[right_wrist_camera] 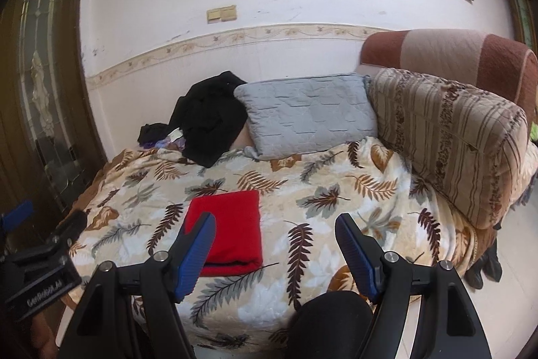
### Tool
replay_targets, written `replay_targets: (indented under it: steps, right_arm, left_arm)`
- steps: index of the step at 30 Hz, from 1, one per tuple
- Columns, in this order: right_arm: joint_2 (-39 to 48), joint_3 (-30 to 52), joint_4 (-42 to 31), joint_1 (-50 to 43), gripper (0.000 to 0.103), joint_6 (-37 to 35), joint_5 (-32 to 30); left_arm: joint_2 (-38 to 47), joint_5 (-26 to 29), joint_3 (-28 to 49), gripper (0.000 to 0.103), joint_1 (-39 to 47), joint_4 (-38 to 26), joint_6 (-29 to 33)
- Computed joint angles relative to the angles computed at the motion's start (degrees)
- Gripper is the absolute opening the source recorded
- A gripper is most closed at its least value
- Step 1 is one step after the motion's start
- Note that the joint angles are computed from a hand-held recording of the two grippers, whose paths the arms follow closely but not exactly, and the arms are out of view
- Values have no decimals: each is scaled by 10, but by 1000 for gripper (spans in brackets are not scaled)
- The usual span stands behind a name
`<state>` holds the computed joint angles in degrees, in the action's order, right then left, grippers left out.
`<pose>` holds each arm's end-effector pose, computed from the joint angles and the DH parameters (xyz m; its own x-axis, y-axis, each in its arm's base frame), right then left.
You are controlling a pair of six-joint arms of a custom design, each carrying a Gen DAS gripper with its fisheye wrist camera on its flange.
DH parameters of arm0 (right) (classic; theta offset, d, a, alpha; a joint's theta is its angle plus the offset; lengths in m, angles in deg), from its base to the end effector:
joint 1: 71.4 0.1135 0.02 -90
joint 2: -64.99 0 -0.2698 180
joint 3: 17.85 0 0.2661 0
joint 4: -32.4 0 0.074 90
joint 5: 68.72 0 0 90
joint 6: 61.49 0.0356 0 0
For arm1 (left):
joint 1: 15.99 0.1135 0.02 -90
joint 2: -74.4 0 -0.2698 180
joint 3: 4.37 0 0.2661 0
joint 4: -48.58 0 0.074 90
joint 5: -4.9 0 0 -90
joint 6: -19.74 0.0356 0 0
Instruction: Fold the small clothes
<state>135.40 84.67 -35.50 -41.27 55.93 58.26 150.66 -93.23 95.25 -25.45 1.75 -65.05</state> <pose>0.2166 0.1010 0.4492 -0.4393 0.1704 -0.8820 0.2516 0.9659 0.0613 0.2972 -0.0444 0.4376 -0.3881 0.1558 -0.9084 0.0703 0.9877 0.1394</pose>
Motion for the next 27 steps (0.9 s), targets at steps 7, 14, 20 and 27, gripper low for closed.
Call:
replay_targets:
  steps: [7, 14, 20, 27]
  right_arm:
    - [19, 24, -10, 21, 77, 3, 20]
    - [38, 37, -14, 17, 77, 0, 8]
    - [59, 50, -13, 15, 77, -7, -1]
    - [89, 67, -4, 5, 77, -18, -16]
  left_arm:
    - [8, 12, 14, 103, 25, -5, -9]
    - [15, 15, 20, 103, 33, -10, -8]
    - [29, 20, 34, 103, 41, -19, -4]
    - [49, 33, 50, 103, 52, -21, -3]
